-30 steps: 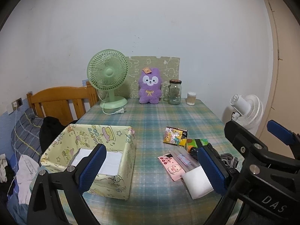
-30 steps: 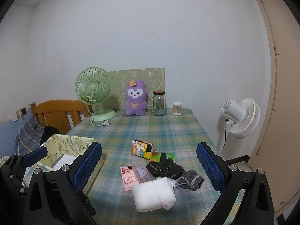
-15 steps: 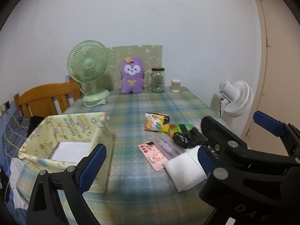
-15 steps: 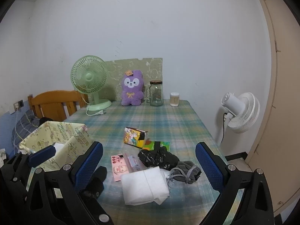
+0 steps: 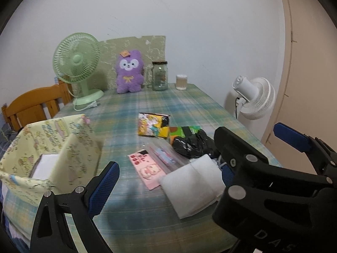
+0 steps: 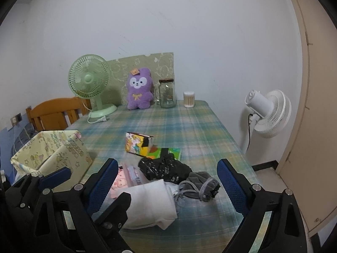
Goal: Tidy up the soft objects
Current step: 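Grasp the white cloth with the left tool while the right tool grasps the grey knit bundle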
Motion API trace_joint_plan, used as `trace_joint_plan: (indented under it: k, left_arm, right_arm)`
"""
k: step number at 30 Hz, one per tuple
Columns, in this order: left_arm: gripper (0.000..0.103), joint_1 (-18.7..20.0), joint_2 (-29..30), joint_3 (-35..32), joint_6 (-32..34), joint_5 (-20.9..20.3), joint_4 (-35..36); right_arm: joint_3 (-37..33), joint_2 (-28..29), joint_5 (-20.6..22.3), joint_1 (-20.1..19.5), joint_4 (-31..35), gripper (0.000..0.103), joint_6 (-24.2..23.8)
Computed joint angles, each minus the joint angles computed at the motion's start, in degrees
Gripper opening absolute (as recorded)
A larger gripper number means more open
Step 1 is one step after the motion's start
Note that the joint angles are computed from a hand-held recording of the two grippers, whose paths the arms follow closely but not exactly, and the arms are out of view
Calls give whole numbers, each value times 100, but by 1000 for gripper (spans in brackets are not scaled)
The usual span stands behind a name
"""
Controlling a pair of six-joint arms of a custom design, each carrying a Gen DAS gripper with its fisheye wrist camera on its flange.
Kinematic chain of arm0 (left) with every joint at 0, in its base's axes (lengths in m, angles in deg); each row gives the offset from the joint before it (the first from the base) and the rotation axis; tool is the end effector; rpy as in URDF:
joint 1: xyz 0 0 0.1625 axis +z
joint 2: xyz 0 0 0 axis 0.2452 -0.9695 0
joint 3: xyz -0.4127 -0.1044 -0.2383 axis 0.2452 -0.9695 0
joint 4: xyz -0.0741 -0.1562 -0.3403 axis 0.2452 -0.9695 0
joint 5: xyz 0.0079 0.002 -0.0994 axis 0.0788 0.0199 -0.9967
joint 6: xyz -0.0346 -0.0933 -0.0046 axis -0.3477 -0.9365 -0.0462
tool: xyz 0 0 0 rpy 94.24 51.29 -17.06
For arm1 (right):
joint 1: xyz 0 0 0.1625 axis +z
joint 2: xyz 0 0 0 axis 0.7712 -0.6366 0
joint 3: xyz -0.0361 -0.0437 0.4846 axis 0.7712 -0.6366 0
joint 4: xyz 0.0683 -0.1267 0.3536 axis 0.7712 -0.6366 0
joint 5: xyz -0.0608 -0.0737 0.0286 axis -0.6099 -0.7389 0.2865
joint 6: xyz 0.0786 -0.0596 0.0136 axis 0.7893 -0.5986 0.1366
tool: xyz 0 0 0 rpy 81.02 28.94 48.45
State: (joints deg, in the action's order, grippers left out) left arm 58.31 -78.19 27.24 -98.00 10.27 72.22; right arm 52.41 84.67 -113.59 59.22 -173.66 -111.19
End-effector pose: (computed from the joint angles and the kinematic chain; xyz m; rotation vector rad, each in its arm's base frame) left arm -0.0081 -0.7037 0.2811 0.2750 2.0635 -1.1889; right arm 0.3787 -0.7412 -0.1224 0.9754 -2.3228 1.2090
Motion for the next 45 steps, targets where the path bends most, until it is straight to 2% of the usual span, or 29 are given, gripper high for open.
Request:
trace_joint_plan:
  k: [12, 15, 19, 23, 30, 36, 38, 41, 45]
  left_arm:
    - [95, 125, 661, -917, -148, 203, 904]
    - [94, 160, 883, -1268, -269, 153, 1252]
    - [88, 205, 1175, -1755, -474, 66, 1736]
    - [88, 265, 1342, -2063, -619, 83, 2019]
    - [88, 302, 1457, -2192, -758, -30, 2048]
    - [87, 298, 1561, -2300, -696, -176, 2054]
    - [88, 301, 1595, -2338, -651, -232, 2069]
    - [86, 296, 1601, -2342, -670, -275, 2075]
    - [80, 279, 1576, -2298, -742, -306, 2123]
  right_arm:
    - [-445, 158, -282, -170, 462, 96, -31]
    - [-615, 223, -412, -200, 608, 96, -18]
    - [-945, 356, -571, -242, 878, 96, -1]
    - [-1308, 507, -715, -283, 1150, 96, 17]
    - [-1989, 769, -858, -355, 1804, 96, 140]
    - [-2321, 858, -859, -418, 2509, 81, 392]
    - [-2265, 826, -795, -427, 2606, 69, 427]
    - [-2160, 797, -776, -410, 2573, 60, 459]
    - [-2043, 764, -814, -395, 2433, 54, 457]
